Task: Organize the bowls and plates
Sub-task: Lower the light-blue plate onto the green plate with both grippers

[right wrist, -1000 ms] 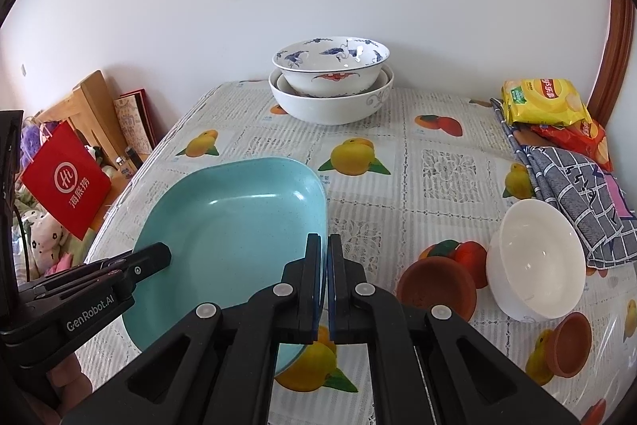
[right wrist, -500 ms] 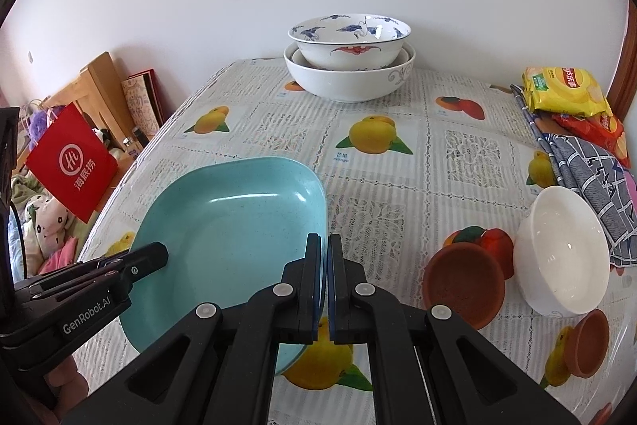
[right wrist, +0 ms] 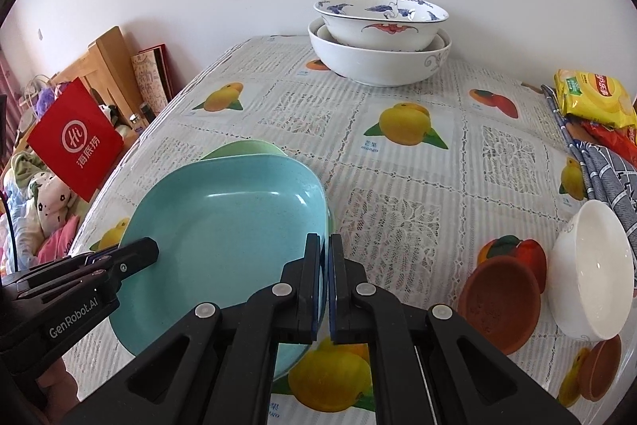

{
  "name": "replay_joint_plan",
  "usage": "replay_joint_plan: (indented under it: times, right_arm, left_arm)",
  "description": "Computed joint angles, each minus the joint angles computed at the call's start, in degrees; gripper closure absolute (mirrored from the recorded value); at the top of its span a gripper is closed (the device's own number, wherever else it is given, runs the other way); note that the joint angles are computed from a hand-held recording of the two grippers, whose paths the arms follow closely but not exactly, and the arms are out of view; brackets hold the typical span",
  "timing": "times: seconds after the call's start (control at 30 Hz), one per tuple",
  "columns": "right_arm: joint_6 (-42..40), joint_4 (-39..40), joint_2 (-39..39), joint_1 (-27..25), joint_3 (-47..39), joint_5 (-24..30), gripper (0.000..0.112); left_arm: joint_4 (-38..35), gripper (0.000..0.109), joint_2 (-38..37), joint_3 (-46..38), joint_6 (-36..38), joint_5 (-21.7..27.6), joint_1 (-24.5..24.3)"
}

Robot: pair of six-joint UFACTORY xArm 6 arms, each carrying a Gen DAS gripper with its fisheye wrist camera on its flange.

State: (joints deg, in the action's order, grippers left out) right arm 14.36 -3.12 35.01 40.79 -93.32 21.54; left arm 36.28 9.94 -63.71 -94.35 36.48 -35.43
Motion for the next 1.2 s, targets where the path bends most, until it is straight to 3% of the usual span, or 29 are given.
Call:
replay_joint_plan:
  times: [0.4, 0.67, 0.97, 1.03, 1.2]
  right_arm:
    - [-1.3, -3.0, 7.7, 0.3, -12.1, 4.9, 0.107]
    - [-1.0, -6.8, 10.5, 0.2, -16.1, 5.5, 0.103]
    - [-4.0, -4.7, 11.8, 0.3, -17.7, 4.7, 0.095]
    - [-3.7, -4.9, 10.9, 0.3, -16.3, 3.5, 0.093]
    - [-1.8, -5.7, 7.4, -0.1, -11.5, 0.4, 0.077]
  left_arm:
    - [-1.9, 0.101, 1.5, -1.0, 2.9, -0.7, 2.2]
    - [-1.5, 0.101, 2.3, -0.9, 2.8, -2.7, 2.6]
    - [-5.1, 0.099, 1.6, -0.5, 5.7, -2.9, 2.6]
    - [-6.1, 0.095, 1.5, -0.6, 6.9, -2.6, 2.4]
    - [-4.3, 0.074, 0.8, -1.8, 6.4, 0.3, 0.9]
